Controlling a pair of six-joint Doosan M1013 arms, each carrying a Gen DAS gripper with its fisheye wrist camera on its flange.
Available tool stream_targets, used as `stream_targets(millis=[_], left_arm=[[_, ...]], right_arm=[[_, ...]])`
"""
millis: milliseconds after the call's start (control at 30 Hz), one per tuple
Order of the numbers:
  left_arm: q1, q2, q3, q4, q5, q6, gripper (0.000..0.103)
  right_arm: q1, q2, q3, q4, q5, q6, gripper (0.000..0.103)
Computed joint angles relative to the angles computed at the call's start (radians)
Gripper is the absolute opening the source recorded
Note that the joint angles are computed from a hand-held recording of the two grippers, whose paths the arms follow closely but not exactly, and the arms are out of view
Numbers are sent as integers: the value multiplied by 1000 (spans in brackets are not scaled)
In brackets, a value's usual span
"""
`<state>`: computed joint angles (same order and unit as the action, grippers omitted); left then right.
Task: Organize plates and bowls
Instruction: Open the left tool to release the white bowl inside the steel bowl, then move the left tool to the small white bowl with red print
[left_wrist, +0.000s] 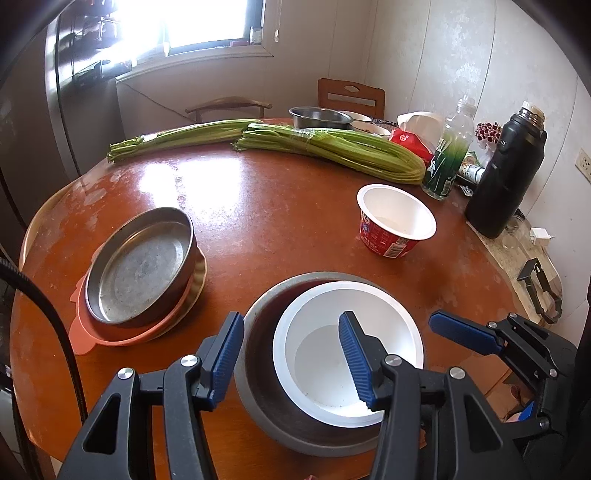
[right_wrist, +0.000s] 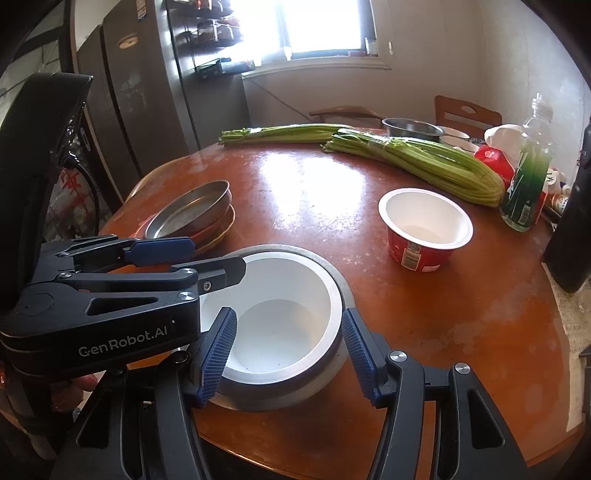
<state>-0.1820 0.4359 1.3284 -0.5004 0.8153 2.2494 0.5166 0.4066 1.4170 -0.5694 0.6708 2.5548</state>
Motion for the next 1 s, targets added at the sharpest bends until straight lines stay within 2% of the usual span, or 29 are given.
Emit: stream_targets(millis=[567, 1000], left_arm=[[-19, 28, -67, 8, 28, -26, 54], [-55, 100, -202, 16, 108, -47, 54]], right_arm=[[-39, 1, -18, 27, 2, -6, 61], [-87, -2, -36, -7, 42, 53, 61]])
